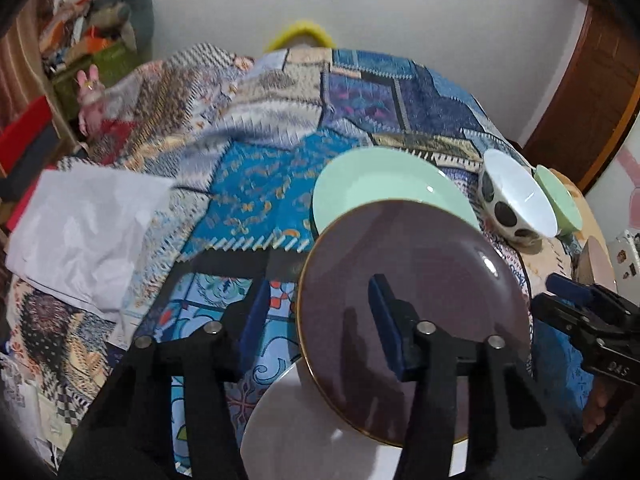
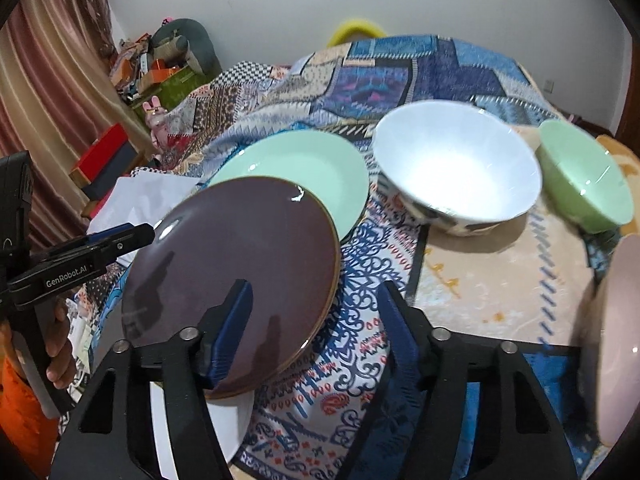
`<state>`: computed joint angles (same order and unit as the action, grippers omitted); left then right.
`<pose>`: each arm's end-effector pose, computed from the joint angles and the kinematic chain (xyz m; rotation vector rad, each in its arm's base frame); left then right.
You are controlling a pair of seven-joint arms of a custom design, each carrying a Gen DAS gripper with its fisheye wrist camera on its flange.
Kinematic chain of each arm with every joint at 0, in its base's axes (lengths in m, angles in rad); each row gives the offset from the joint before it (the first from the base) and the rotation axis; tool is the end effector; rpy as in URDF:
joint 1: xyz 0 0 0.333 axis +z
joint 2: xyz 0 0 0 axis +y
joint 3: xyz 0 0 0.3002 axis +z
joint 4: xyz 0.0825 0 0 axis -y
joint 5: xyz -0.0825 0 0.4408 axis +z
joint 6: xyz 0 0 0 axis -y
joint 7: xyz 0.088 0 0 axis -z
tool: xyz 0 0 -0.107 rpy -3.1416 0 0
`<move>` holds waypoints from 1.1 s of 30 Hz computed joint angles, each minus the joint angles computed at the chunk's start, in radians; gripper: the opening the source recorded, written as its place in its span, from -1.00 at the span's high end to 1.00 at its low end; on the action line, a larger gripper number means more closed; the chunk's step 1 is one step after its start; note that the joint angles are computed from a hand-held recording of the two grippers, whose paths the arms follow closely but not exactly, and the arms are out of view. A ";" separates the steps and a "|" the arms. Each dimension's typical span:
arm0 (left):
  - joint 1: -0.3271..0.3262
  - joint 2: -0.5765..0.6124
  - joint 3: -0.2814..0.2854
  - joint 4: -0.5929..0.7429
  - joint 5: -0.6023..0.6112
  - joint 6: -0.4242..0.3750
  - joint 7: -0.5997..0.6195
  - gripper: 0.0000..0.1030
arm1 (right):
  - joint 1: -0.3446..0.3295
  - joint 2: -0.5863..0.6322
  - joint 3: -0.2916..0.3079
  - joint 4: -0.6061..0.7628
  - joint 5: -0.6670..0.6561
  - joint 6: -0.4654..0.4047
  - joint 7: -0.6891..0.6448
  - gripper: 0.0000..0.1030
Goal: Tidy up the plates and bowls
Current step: 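Grasp the dark purple plate rim with both grippers, lifting it off the white plate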
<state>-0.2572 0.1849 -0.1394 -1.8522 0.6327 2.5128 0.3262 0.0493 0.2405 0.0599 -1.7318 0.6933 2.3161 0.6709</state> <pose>0.6394 -0.2685 0.4335 -2.2071 1.4182 -0.6503 0.7050 0.0867 0.4420 -2.1872 1.1376 -0.0967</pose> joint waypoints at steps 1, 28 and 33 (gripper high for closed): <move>0.008 0.003 -0.002 -0.005 -0.022 0.015 0.019 0.11 | 0.002 0.006 0.000 0.004 -0.006 -0.004 0.005 -0.03; 0.065 0.032 -0.027 -0.012 -0.403 0.087 0.465 0.52 | -0.014 0.081 0.020 0.078 -0.031 -0.076 0.055 0.47; 0.046 0.031 -0.016 -0.009 -0.383 0.081 0.450 0.52 | -0.018 0.077 0.017 0.073 -0.025 -0.072 0.046 0.47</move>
